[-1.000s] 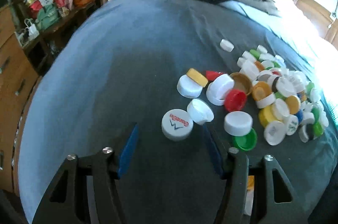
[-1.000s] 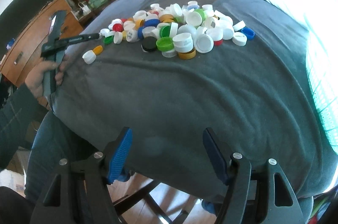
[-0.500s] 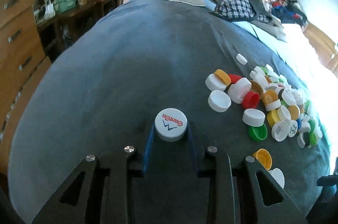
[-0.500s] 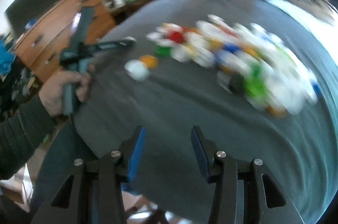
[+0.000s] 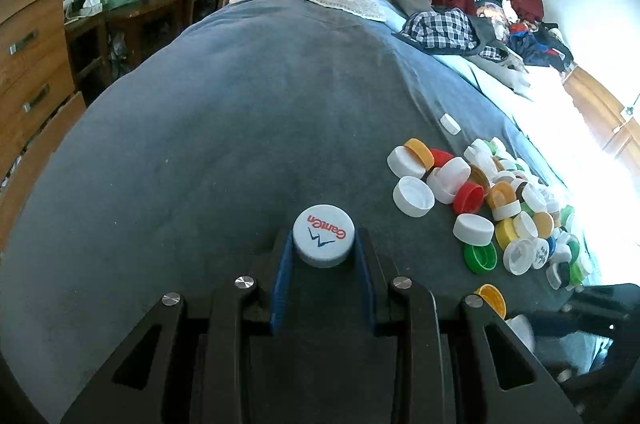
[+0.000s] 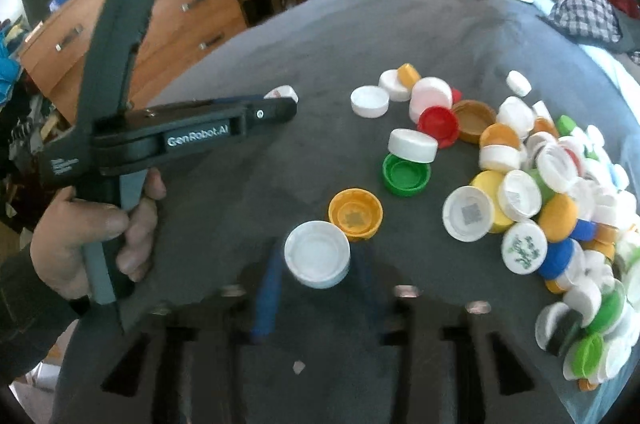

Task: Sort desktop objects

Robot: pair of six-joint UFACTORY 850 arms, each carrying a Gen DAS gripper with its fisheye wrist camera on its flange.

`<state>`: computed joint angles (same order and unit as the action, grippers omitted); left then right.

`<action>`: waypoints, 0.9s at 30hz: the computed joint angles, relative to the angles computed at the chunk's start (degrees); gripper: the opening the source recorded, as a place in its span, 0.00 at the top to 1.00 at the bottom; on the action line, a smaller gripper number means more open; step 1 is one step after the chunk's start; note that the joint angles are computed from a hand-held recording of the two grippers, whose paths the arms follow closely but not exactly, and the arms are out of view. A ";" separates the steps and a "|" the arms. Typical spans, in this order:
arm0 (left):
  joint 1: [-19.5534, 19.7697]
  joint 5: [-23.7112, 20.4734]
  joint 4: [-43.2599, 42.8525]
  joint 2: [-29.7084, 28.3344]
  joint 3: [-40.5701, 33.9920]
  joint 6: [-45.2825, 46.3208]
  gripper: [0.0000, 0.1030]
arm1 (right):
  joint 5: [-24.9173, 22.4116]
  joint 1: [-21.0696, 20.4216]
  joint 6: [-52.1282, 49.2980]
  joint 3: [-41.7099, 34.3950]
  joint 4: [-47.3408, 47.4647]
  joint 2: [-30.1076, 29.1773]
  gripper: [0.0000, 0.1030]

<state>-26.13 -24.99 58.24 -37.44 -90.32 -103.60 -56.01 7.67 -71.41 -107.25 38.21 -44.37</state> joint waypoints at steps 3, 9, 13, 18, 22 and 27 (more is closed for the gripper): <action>0.11 0.64 0.75 0.20 0.42 -1.05 0.75 | -3.36 -1.76 -1.16 -1.06 4.91 0.54 0.66; 0.50 1.47 -0.04 0.20 0.43 -0.04 0.75 | -8.23 -3.64 8.65 -8.07 0.52 -4.92 0.66; 0.90 2.66 0.13 0.46 0.92 -0.46 0.75 | -17.40 -6.53 18.10 -13.82 5.89 -10.47 0.66; 1.05 2.19 -1.38 0.11 0.31 1.81 0.75 | -4.26 -5.57 6.62 -2.71 4.67 -2.79 0.63; 1.15 2.06 -1.89 -0.06 0.09 2.64 0.75 | 6.82 -6.18 -0.14 2.81 8.40 1.87 0.25; 1.11 1.97 -1.95 -0.16 0.03 2.69 0.75 | 9.75 -6.09 5.31 3.09 0.95 2.24 0.33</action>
